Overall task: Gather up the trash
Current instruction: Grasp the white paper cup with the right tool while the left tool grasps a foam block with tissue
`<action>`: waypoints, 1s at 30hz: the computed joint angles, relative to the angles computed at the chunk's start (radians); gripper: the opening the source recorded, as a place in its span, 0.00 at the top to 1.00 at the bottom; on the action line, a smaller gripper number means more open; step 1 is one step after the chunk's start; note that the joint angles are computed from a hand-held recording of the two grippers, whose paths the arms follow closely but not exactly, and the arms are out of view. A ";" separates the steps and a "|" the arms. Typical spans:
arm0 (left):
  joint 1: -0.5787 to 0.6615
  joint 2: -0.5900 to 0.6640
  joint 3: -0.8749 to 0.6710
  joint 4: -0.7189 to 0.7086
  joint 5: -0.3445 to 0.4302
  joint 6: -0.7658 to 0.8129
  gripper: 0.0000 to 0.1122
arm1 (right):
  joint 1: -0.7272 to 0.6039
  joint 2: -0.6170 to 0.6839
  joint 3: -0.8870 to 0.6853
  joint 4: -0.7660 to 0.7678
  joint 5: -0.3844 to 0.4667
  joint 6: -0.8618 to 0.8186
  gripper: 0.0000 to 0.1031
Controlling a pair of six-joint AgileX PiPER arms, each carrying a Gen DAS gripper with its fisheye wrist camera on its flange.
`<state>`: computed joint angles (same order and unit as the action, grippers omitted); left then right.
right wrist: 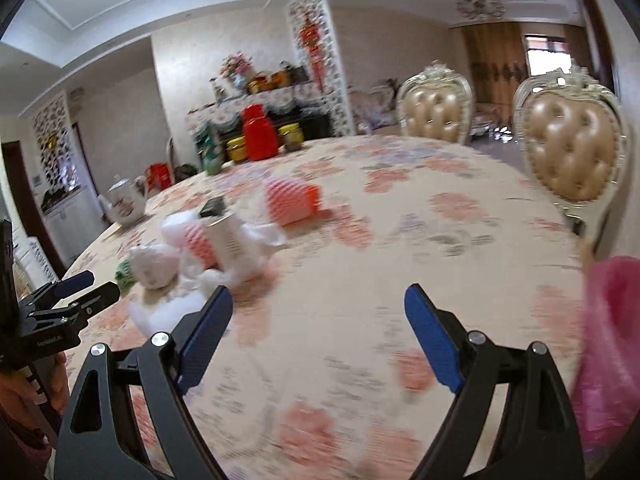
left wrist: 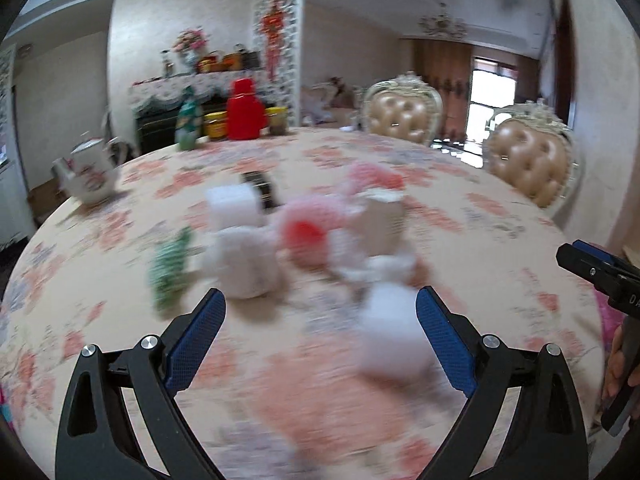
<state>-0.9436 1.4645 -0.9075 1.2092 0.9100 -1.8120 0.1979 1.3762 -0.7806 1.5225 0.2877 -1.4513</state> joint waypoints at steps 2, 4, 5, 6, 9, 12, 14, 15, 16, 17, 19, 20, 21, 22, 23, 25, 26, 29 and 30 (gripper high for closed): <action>0.025 -0.048 0.054 -0.003 -0.008 -0.015 0.20 | 0.078 0.049 -0.048 -0.071 -0.046 0.087 0.17; 0.058 -0.096 0.107 -0.007 -0.022 -0.031 0.20 | 0.128 0.089 -0.086 -0.175 -0.075 0.202 0.17; 0.065 -0.106 0.122 -0.007 -0.025 -0.042 0.20 | 0.147 0.113 -0.110 -0.261 -0.083 0.289 0.17; 0.087 -0.124 0.143 -0.009 -0.044 -0.048 0.20 | 0.165 0.133 -0.133 -0.344 -0.091 0.374 0.17; 0.136 -0.145 0.176 -0.013 -0.088 -0.062 0.20 | 0.205 0.202 -0.217 -0.572 -0.092 0.602 0.17; 0.175 -0.160 0.188 -0.021 -0.129 -0.054 0.20 | 0.232 0.268 -0.303 -0.743 -0.093 0.763 0.17; 0.184 -0.155 0.184 -0.019 -0.129 -0.047 0.20 | 0.241 0.305 -0.352 -0.812 -0.083 0.829 0.18; 0.184 -0.149 0.178 -0.020 -0.120 -0.039 0.20 | 0.246 0.335 -0.394 -0.849 -0.069 0.867 0.17; 0.183 -0.139 0.167 -0.025 -0.107 -0.025 0.20 | 0.247 0.354 -0.420 -0.862 -0.059 0.880 0.17; 0.188 -0.131 0.160 -0.025 -0.105 -0.013 0.20 | 0.252 0.378 -0.455 -0.889 -0.046 0.907 0.18; 0.209 -0.125 0.154 -0.030 -0.118 0.014 0.20 | 0.264 0.441 -0.543 -0.981 -0.009 0.991 0.18; 0.214 -0.124 0.153 -0.032 -0.124 0.018 0.20 | 0.268 0.463 -0.578 -1.015 0.008 1.022 0.18; 0.224 -0.124 0.151 -0.033 -0.133 0.023 0.20 | 0.272 0.489 -0.616 -1.036 0.027 1.040 0.18; 0.233 -0.125 0.151 -0.035 -0.142 0.028 0.20 | 0.275 0.527 -0.673 -1.066 0.057 1.066 0.18; 0.240 -0.124 0.150 -0.035 -0.149 0.030 0.20 | 0.277 0.551 -0.709 -1.083 0.074 1.080 0.18; 0.253 -0.121 0.148 -0.036 -0.164 0.034 0.20 | 0.283 0.602 -0.785 -1.110 0.110 1.105 0.18; 0.261 -0.118 0.146 -0.039 -0.177 0.041 0.20 | 0.287 0.626 -0.822 -1.134 0.133 1.128 0.19; 0.279 -0.100 0.130 -0.056 -0.211 0.064 0.20 | 0.286 0.680 -0.907 -1.151 0.197 1.158 0.31; 0.286 -0.093 0.121 -0.064 -0.224 0.074 0.20 | 0.282 0.684 -0.913 -1.127 0.204 1.138 0.34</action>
<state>-0.6578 1.3719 -0.7862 1.1454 0.6860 -1.7381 0.4798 2.0606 -1.6936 0.3952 0.4921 -0.3131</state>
